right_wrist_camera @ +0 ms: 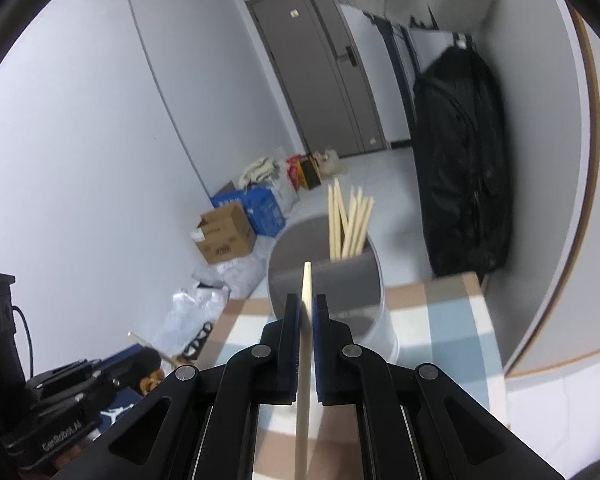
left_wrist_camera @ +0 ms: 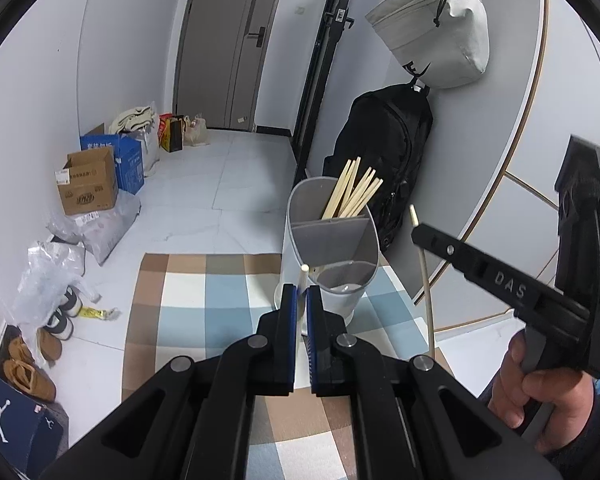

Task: Organize utensils
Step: 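Carry both chopsticks up over the white holder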

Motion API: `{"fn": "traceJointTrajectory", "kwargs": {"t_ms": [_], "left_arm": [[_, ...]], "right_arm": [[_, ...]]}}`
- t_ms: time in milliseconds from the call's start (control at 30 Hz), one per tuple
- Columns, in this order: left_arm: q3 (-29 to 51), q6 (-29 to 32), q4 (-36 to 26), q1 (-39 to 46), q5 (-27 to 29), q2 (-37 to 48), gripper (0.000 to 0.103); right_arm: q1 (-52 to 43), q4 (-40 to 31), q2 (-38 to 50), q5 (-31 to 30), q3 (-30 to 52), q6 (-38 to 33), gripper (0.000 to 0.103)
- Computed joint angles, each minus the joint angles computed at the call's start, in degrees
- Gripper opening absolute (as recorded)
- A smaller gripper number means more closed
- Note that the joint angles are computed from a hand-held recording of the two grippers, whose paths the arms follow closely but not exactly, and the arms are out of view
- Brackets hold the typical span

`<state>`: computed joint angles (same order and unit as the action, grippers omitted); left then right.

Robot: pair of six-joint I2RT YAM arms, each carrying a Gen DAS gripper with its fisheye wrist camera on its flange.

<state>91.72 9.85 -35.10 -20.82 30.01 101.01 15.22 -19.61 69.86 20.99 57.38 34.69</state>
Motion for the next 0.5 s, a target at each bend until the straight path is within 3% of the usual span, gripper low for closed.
{"fn": "traceJointTrajectory", "kwargs": {"t_ms": [267, 500], "left_arm": [[7.7, 0.8, -4.9, -1.3, -0.9, 1.2, 0.001], [21.2, 0.6, -11.5, -3.2, -1.5, 5.1, 0.001]], "right_arm": [[-2.7, 2.9, 2.5, -0.8, 5.8, -4.8, 0.005], [-7.3, 3.8, 6.5, -3.2, 14.5, -9.5, 0.005]]}}
